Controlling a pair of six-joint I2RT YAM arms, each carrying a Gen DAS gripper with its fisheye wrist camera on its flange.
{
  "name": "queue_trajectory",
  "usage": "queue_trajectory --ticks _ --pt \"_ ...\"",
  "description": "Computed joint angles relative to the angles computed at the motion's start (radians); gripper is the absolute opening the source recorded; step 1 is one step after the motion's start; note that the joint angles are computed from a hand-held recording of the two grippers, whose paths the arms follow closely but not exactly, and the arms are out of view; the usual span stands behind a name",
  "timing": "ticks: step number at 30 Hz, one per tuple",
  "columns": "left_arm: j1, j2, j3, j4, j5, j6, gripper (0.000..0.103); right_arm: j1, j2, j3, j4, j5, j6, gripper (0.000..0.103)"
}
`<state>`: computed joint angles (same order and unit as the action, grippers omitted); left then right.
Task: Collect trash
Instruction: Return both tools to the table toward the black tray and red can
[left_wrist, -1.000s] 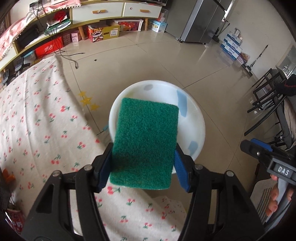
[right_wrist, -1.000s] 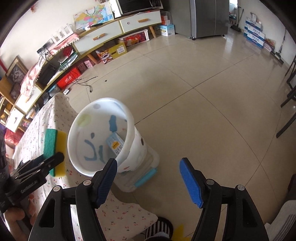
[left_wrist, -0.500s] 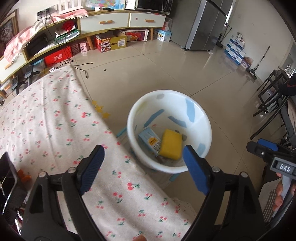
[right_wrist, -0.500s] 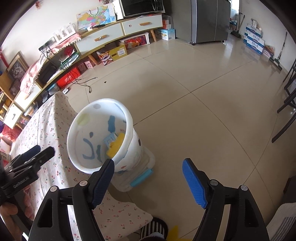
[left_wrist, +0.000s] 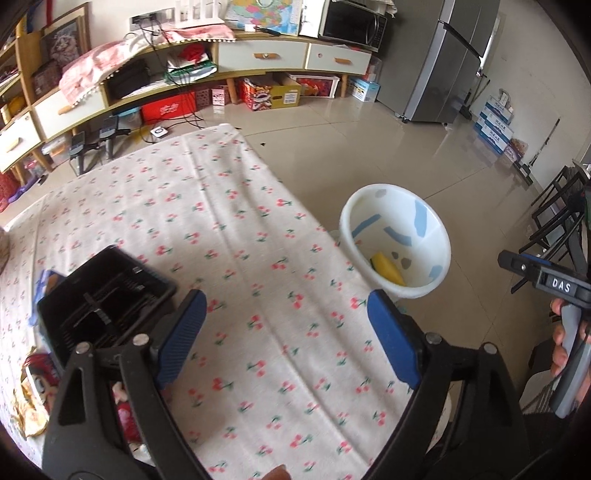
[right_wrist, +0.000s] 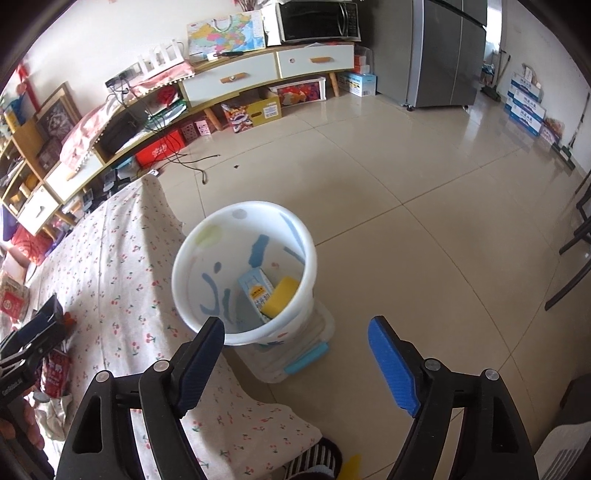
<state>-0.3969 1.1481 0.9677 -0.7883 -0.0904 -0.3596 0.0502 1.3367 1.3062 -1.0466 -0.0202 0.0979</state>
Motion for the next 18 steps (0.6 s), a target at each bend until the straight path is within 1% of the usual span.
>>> queue_trajectory --ticks 2,5,10,14,18 --pt "0.029 -0.056 -0.02 -0.033 0.004 0.012 0.093 0.039 -0.007 0.006 -0.008 0.016 0.017 0.083" --pt "0.099 -0.136 -0.045 -0.085 0.028 0.053 0.093 0.103 -0.02 0.012 -0.019 0.032 0.046 0.083" --pt "0.282 -0.258 -0.068 -0.201 0.089 0.168 0.094 0.25 -0.024 0.032 -0.031 0.076 0.1 0.084" --pt "0.493 -0.322 -0.081 -0.273 0.14 0.311 0.094 0.387 0.002 0.057 -0.033 0.106 0.145 0.084" --pt "0.769 -0.368 -0.102 -0.326 0.242 0.502 0.094 0.508 0.057 0.092 -0.026 0.103 0.201 0.084"
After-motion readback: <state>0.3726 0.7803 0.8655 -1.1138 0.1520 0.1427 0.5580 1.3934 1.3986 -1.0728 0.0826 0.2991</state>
